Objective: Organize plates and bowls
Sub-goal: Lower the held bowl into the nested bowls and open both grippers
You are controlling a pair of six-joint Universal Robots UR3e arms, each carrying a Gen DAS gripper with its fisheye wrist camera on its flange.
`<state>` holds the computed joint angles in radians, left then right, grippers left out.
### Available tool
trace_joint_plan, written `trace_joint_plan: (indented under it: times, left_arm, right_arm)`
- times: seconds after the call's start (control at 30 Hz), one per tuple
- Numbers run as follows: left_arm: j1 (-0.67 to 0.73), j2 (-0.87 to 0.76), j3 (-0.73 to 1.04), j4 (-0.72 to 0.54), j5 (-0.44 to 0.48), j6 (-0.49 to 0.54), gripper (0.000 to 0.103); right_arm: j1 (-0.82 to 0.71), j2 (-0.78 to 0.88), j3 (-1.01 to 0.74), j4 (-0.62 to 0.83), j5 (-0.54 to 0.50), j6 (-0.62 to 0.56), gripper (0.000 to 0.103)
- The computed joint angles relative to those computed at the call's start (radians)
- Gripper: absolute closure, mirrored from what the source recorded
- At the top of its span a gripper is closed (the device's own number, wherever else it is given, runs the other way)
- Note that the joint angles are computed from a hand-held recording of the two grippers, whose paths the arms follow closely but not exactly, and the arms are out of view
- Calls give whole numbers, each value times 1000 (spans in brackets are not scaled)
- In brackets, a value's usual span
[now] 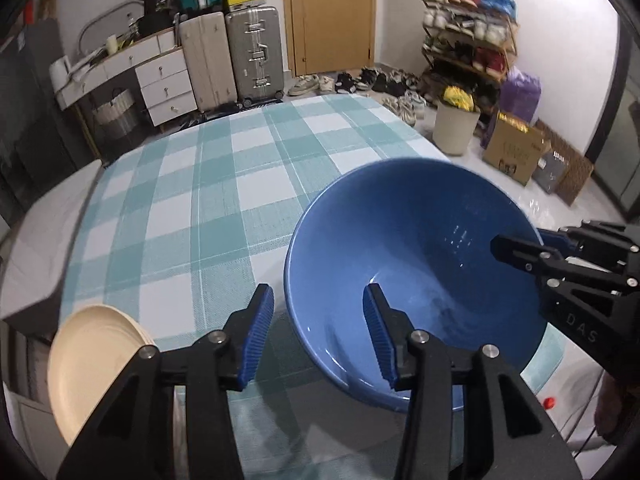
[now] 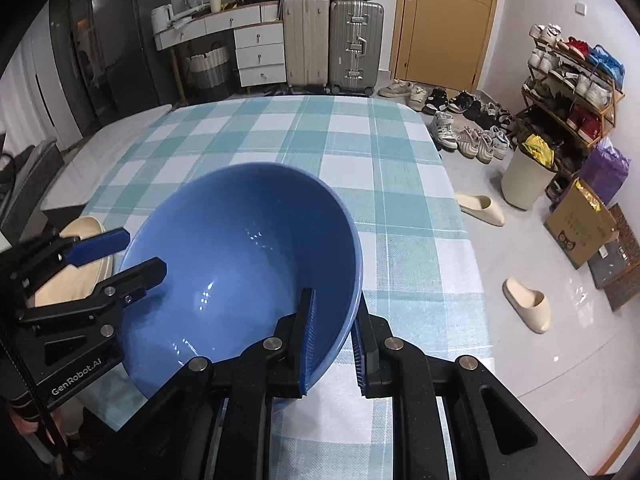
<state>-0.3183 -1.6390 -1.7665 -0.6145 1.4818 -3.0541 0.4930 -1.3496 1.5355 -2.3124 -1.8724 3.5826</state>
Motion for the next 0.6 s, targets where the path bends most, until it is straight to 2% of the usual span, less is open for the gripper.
trace_joint_plan:
  times: [0.13,0.33,0.47,0.6]
  left_arm:
    - [-10,-15,19,-19,24,20,56]
    - [42,-16,26,-57,-62,12,56]
    - [46,-18,14,-51,-60,14,56]
    - [67,16,-35,-3,-80,-9,55]
  right_arm:
    - [-11,-6,23,-28,-12,-11,87]
    - [-67,-21,77,-88,42,-21,87]
    - [-58,-6,72,-101,41,-25,87]
    - [-26,-53,130,-205,-3,-10,87]
